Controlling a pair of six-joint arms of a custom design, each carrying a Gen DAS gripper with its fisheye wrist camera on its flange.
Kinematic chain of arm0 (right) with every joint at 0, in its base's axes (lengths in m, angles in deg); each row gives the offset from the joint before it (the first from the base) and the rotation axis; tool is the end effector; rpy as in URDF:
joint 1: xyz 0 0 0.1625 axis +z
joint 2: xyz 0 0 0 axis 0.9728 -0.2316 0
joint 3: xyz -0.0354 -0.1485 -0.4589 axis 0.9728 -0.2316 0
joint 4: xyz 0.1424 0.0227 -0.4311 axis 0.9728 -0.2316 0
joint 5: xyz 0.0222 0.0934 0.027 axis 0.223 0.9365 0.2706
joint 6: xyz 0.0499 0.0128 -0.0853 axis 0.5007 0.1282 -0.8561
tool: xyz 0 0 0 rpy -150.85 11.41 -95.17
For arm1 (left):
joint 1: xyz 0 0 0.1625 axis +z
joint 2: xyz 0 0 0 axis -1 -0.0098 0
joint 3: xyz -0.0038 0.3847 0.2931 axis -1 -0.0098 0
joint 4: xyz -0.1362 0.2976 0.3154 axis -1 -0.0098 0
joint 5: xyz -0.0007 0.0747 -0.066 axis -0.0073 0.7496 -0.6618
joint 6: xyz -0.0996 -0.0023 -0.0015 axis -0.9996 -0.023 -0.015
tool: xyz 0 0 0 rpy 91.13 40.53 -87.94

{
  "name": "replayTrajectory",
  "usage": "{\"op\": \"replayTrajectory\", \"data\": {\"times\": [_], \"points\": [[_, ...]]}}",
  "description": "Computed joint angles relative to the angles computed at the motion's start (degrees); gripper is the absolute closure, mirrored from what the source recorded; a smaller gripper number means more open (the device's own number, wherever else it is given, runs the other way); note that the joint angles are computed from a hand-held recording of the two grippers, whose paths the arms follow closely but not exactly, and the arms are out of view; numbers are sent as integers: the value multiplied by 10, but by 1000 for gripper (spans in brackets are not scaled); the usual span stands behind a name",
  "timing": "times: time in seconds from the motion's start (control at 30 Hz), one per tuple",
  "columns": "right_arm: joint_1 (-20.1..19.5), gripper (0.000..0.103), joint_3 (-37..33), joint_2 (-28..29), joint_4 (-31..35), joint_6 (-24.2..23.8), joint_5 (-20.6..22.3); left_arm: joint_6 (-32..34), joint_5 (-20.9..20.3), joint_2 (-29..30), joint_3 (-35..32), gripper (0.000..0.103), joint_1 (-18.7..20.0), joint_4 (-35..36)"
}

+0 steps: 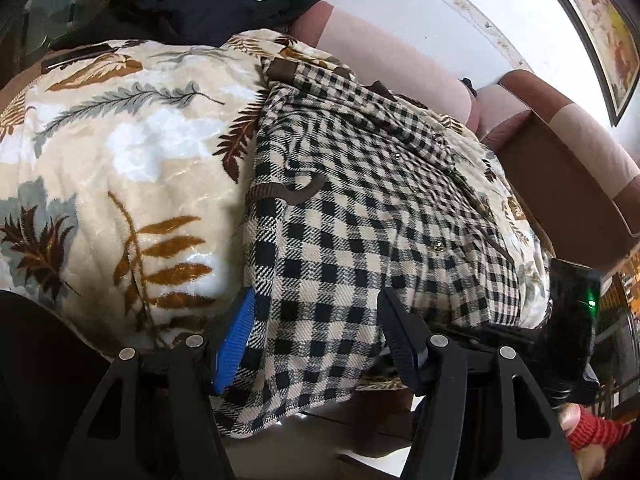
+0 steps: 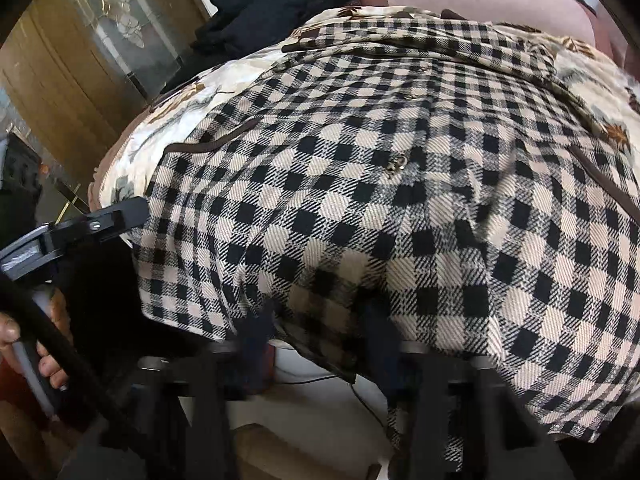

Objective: Fold large clothes

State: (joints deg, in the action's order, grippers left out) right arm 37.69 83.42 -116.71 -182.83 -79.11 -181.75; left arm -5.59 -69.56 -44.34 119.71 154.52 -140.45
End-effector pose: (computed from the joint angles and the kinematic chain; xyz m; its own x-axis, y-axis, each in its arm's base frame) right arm 0.3473 -0.5628 0.0676 -0.8787 -0.1788 0.4426 -0.3580 0.8602 -0.3632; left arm -0.0937 -0.5960 0.3852 -0.8946 0.3125 -0.3194 0.4243 0.8183 -0.3877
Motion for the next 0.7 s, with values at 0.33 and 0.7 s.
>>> {"op": "replayTrajectory", "data": {"times": [0.33, 0.7], "points": [[27, 98, 42, -57, -77, 2, -13, 19, -2, -8, 2, 42, -20, -5], [-10, 92, 71, -90, 19, 98, -18, -24, 18, 22, -27, 40, 4, 34]]}}
